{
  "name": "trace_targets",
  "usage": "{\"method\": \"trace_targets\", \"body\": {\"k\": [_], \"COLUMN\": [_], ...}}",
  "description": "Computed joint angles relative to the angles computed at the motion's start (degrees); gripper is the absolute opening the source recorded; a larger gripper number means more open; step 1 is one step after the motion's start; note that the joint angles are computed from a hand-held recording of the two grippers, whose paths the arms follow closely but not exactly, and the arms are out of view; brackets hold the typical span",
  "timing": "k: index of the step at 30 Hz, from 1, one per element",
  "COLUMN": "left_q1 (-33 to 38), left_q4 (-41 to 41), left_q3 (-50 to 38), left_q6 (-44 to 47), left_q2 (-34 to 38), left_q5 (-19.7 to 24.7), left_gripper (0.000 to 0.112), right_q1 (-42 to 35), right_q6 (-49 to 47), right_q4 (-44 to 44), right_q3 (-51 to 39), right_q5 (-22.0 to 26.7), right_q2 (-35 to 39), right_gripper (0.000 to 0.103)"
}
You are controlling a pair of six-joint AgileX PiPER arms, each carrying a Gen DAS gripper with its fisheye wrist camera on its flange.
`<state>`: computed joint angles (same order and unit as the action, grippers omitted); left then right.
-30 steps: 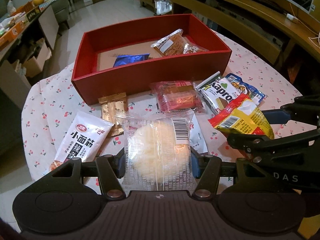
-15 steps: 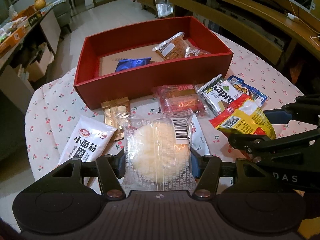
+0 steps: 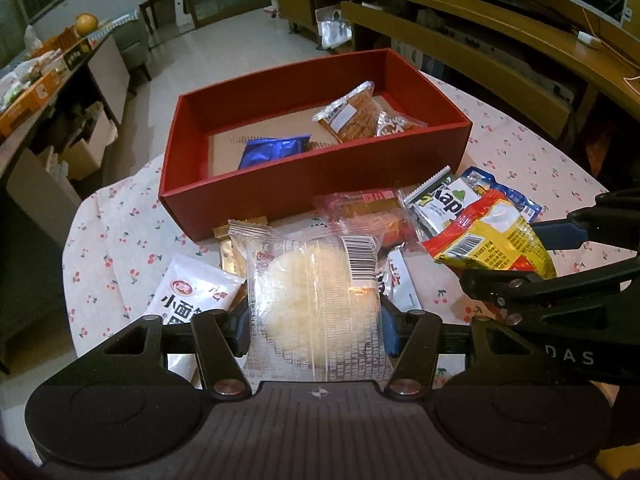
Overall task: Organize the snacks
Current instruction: 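Lift the bun and chip bag and carry both toward the red box, then lower the bun and chip bag into the red box and open both grippers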
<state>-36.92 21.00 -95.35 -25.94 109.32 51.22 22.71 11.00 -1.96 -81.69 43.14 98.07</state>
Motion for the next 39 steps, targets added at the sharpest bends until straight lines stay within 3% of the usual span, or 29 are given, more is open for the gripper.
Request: {"method": "trace_targets", "body": {"k": [25,32,39], "left_q1": [0.8,2.1,4.7], "left_q4": [0.7,1.7,-0.3], "left_q3": [-2.7,-9.2,-25.2], "left_q6": [-1.0,-1.0,2.6], "left_q2": [0.9,3.9,12.8], "left_q5": [-0.3,1.1,6.1], "left_gripper": [0.065,0.065,0.065], "right_q1": [-0.2,-0.7,-2.0], "right_q6": [1.0,2.1,2.9], "right_q4": [-0.4,-1.3,-3.0], "right_q3": [-2.4,-9.5,-23.1], "right_q5": [-0.2,1.2,4.9], "right_q2": [0.6,4.5,12.8], "right_gripper": [0.048,0.048,0.048]}}
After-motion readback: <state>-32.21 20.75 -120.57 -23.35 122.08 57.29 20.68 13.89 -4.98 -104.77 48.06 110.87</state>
